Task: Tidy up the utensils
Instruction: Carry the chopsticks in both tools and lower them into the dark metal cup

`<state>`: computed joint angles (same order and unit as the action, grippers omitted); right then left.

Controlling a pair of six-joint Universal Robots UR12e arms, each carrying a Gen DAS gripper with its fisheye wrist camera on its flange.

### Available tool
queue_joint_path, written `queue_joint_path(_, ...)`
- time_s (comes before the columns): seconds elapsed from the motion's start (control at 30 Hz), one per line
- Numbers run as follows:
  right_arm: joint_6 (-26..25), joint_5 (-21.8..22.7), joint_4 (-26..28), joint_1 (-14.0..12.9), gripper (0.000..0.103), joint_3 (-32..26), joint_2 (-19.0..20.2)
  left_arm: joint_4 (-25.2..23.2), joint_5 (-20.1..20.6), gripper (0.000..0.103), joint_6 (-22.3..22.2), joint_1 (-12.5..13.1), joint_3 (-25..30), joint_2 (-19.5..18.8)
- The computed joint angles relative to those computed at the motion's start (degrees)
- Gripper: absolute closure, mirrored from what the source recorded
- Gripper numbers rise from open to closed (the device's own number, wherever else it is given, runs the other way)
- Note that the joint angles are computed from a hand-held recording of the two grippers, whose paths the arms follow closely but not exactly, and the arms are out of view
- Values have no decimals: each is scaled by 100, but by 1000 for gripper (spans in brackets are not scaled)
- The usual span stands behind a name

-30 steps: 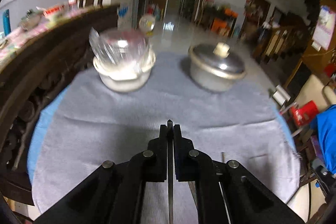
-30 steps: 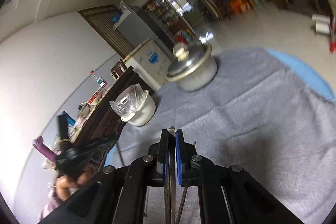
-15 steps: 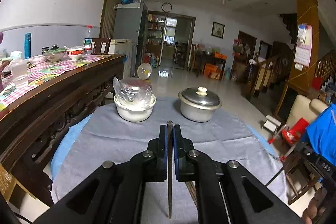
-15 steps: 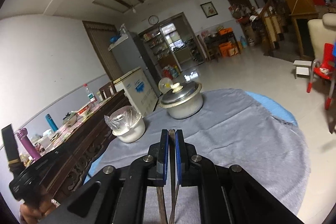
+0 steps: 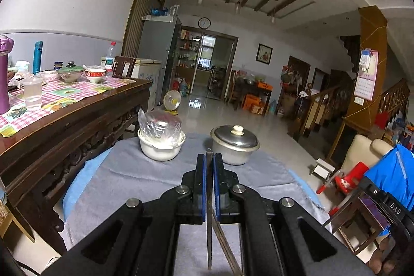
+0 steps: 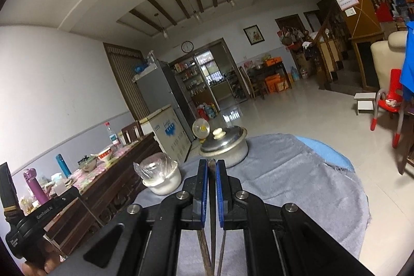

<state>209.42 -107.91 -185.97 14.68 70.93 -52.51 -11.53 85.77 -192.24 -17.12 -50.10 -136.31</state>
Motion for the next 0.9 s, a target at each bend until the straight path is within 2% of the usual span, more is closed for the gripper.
queue_joint_path(0.2,-4,-9,-482,35,96,109,-101,381,-202,98,-209,26,-210,169)
queue_joint_path(0.37,21,290,-1019,29,96,302,-266,772,-470,98,-456,68,-450,343)
queue_joint_path(0.47,-64,486,-1095,43,96,322,-312,852,-753,98,-550,94,-563,428)
queue_joint_path(0.63,-381,649,-930,101,96,308,-306,717,-984,98,-497,90,-671,498)
queue_joint_path(0.77,-742,643,-435,169,96,214,-241,389,-1011,98,-337,53,-668,488)
queue_joint_path(0.9,-1075,606,141,232,96,40,-99,-41,-727,98,-23,-37,-592,424)
